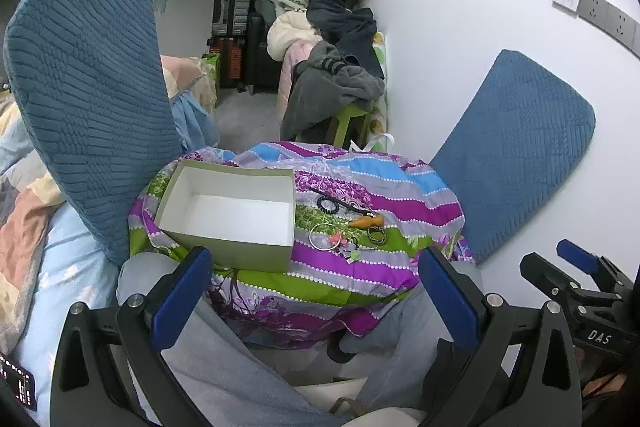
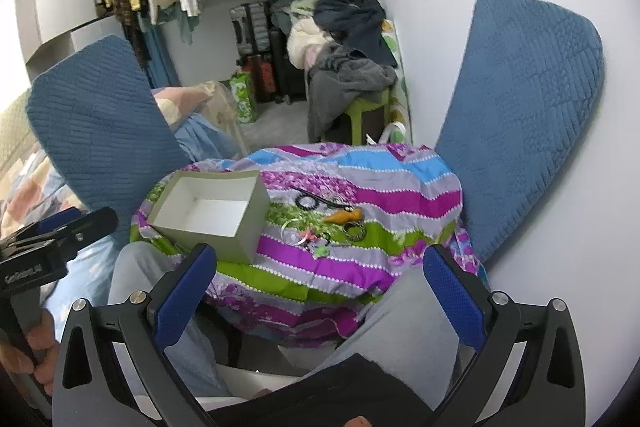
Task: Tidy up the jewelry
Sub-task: 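Move both tools toward the jewelry on the striped cloth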
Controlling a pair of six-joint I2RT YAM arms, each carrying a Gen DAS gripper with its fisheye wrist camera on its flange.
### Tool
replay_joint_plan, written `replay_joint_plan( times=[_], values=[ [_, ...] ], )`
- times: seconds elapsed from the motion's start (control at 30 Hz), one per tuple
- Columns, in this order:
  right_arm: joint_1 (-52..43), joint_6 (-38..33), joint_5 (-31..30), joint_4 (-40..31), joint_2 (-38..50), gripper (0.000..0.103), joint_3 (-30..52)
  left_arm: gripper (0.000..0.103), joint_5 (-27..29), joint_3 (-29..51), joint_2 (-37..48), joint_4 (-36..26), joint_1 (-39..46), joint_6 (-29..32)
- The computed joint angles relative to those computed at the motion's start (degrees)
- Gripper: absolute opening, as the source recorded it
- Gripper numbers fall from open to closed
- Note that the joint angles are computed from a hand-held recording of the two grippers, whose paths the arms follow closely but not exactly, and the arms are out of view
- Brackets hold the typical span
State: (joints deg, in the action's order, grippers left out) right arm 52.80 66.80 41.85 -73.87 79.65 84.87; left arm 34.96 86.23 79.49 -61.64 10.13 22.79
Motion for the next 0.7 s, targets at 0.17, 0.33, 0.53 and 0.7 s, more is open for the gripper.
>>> replay_joint_plan(
  times=[0.17,0.33,0.53,0.7],
  values=[
    [0.42,-2.48,-0.29,2.93,-0.64,0.103,-1.23,0.103,-0.46,-0.52,-0.33,0.58,0.63,-0.11],
    [0.43,-3.84,0.09,4.57,-0.96,0.103,-2.58,0.103,-0.52,-0.75,-1.24,0.90,0.70,-0.73],
    [-0.22,-4.31,-0.48,5.75,-1.62,0.103,-4.53,0.103,-1.45,-1.28,-1.73,2.72,1.24,-0.43],
    [-0.23,-4.91,-0.08,7.72,-1.71,0.103,-6.17,0.103,-2.17,-2.53,-2.12,4.58,0.89,-1.09]
  ],
)
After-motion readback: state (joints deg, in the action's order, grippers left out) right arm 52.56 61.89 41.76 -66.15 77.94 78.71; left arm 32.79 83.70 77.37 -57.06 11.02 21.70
